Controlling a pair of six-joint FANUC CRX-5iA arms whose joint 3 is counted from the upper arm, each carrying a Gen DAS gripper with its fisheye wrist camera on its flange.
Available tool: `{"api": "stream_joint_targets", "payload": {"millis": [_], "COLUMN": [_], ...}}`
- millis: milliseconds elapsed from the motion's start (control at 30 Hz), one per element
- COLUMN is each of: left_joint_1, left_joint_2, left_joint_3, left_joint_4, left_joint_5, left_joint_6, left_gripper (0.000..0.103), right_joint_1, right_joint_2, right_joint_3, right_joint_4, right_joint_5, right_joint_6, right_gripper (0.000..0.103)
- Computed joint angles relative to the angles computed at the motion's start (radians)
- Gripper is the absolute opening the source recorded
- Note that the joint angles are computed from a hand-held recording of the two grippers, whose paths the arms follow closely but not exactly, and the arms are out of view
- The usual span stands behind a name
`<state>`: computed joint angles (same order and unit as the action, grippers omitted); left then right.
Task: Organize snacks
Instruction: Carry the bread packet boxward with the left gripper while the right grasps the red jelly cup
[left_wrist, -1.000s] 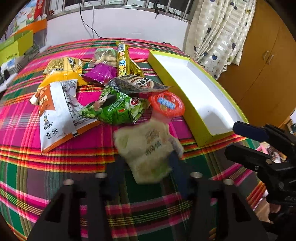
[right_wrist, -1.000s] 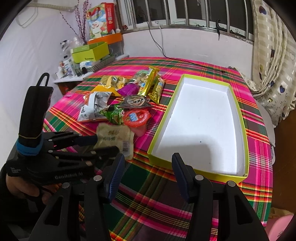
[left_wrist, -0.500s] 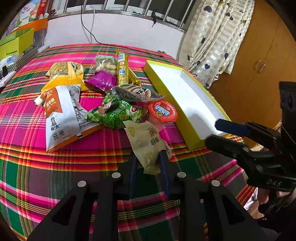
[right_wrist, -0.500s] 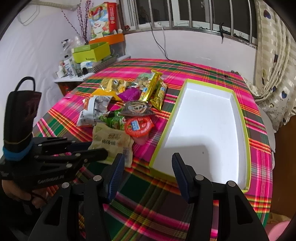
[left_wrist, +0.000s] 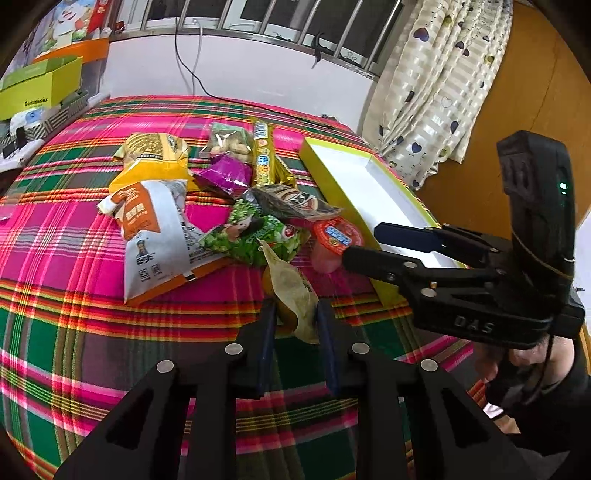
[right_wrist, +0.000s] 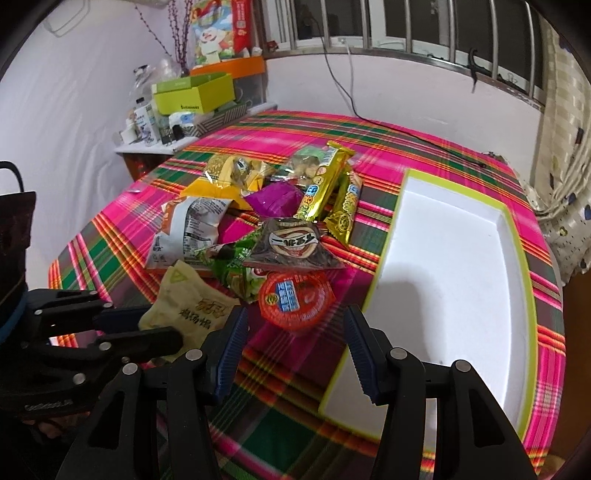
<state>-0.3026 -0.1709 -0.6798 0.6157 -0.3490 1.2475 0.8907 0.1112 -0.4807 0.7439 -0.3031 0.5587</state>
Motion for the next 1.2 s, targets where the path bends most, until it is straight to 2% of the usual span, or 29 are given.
{"api": "stream_joint_targets", "payload": {"millis": [200, 333, 500, 633, 900, 1200], "left_joint_1": [0.003, 0.006, 0.014, 0.017, 0.019, 0.017], "left_joint_2": [-0.001, -0.008, -0.028, -0.050, -0.078, -0.086], "left_joint_3": [-0.010, -0.011, -0.024, -0.036, -0.024, 0.013], "left_joint_4": [0.038, 0.037, 0.051, 0.056, -0.004, -0.072], "left_joint_5": [0.004, 0.005, 0.012, 0.020, 0.022, 0.026], "left_joint_6": [-0.028, -0.028, -0.039, -0.042, 0.016, 0.072], "left_gripper": [0.023, 0.023, 0.023, 0.023, 0.023, 0.023], "right_joint_1": [0.003, 0.004, 0.002, -0.007, -0.026, -0.071], "right_joint_2": [0.053, 0.066, 0.048, 0.018, -0.041, -0.100], "right_joint_3": [0.063, 0.071, 0.029, -0.019, -0.093, -0.151], "right_joint_4": [-0.055, -0.039, 0.072, 0.207, 0.446, 0.653], "right_joint_5": [-0.029, -0.033, -0.016, 0.011, 0.049, 0.069], "right_joint_6": [0.065, 0.050, -0.050, -0.167, -0.371, -0.565], "right_gripper": [0.052, 0.044, 0.043, 0.043, 0.043, 0.043]}}
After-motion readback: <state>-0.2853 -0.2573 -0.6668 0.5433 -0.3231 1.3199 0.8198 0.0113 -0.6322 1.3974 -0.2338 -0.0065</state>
